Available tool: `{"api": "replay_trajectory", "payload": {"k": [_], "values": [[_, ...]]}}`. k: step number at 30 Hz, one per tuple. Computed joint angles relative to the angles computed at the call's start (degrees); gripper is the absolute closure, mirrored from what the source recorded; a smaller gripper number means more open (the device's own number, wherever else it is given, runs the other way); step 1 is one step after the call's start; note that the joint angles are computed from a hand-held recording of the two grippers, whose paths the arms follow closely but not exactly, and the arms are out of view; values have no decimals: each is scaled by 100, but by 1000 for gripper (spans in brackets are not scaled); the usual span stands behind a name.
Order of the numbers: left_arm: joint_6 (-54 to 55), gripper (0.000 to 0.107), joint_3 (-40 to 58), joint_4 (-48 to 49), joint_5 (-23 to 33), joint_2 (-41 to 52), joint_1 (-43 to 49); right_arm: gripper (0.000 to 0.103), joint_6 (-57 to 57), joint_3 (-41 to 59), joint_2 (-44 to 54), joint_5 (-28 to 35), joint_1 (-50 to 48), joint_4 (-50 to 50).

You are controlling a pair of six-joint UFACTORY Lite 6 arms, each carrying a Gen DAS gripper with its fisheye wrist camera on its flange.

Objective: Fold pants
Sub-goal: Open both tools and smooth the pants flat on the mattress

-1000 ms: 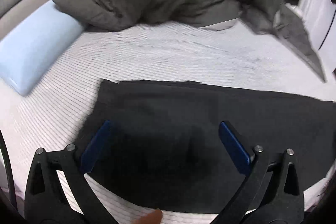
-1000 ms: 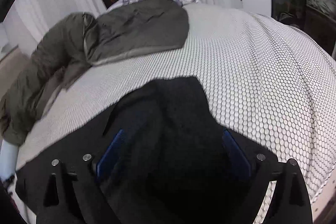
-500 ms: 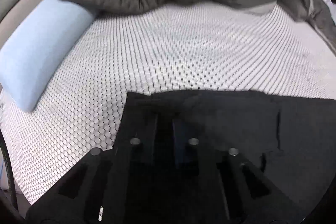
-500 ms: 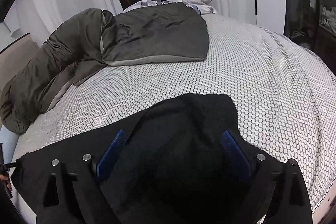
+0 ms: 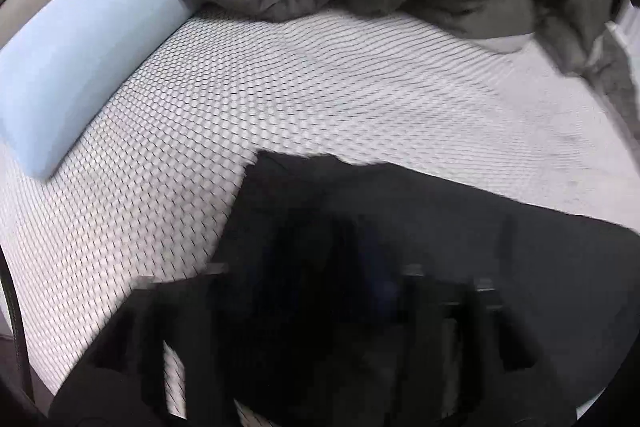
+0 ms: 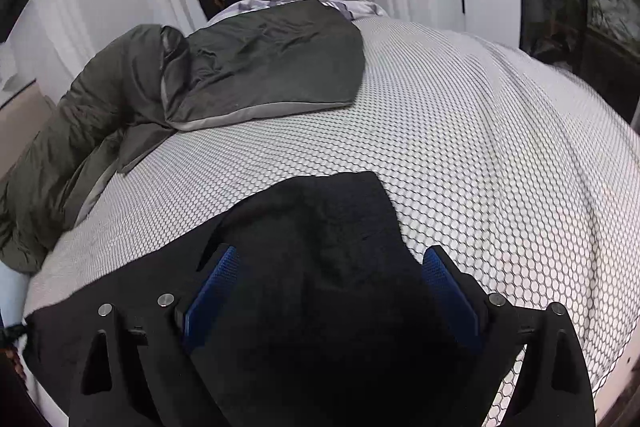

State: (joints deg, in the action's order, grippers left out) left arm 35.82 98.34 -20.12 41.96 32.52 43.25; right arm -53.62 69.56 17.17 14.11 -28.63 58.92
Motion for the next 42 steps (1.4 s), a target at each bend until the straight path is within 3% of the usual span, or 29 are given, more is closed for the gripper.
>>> {"api": "replay_trajectory", "payload": {"k": [2, 3, 7, 10, 12, 14, 19, 22, 24, 25, 26, 27, 28, 31, 33, 34, 36, 39, 41, 42], "values": [[868, 23, -921, -912, 8, -867, 171, 9, -148, 24, -19, 93, -172, 111], [1224, 21, -1392, -1279, 5, -1305, 231, 9, -19, 33, -20, 101, -246, -38], [1935, 17, -3331, -2067, 221, -2997, 209, 9, 673, 361, 364, 851, -724, -700], [1742, 17, -4759, -2317, 191, -4336, -538, 9, 567, 414, 467, 1230, -967, -778], [1315, 17, -5432, -2405, 124, -5077, -1200, 9, -334, 300, 409, 1811, -1312, 13], [267, 17, -6016, -1937, -316, -5705, -2314, 9, -686, 225, 392, 2226, -1595, 356], [-2731, 17, -6887, -297, -1187, -6929, -5016, 9, -1279, -389, 37, 2376, -2290, 584], [-4530, 14, -7204, 929, -1530, -7297, -6159, 9, -1377, -275, 345, 2659, -2712, 520], [-5665, 10, -7274, 1811, -1672, -7180, -6693, 19, -1502, -49, 768, 3185, -2949, 753], [-5961, 10, -7326, 2034, -1698, -7199, -6822, 41, -1486, 118, 1058, 3470, -3014, 880], [-6017, 10, -7412, 2065, -1761, -7191, -6807, 58, -1361, 242, 1237, 3515, -2994, 857], [-5834, 10, -7453, 1926, -1844, -7118, -6639, 65, -1382, 222, 1277, 3382, -2938, 940], [-5589, 10, -7474, 1668, -1900, -7044, -6547, 84, -1511, 145, 1224, 3342, -2934, 1083], [-4498, 10, -7483, 930, -2126, -6651, -5977, 90, -2303, -286, 578, 3754, -3218, 1607], [-3298, 10, -7282, 177, -2257, -6060, -5357, 90, -2554, -436, 300, 3575, -3295, 1582], [-2931, 10, -7280, -51, -2241, -5962, -5263, 90, -2465, -412, 324, 3248, -3239, 1412], [-2864, 10, -7195, 133, -2363, -5703, -5135, 80, -1641, -86, 792, 2322, -2901, 466], [-3064, 10, -7131, 497, -2477, -5581, -5150, 62, -1227, -13, 697, 2164, -2831, 175], [-2512, 10, -7213, -82, -2333, -5842, -5076, 34, -1744, -366, 145, 1905, -2876, 807], [-2217, 10, -7237, -377, -2296, -5901, -5046, 31, -2013, -427, -43, 1967, -2891, 1115]]}}
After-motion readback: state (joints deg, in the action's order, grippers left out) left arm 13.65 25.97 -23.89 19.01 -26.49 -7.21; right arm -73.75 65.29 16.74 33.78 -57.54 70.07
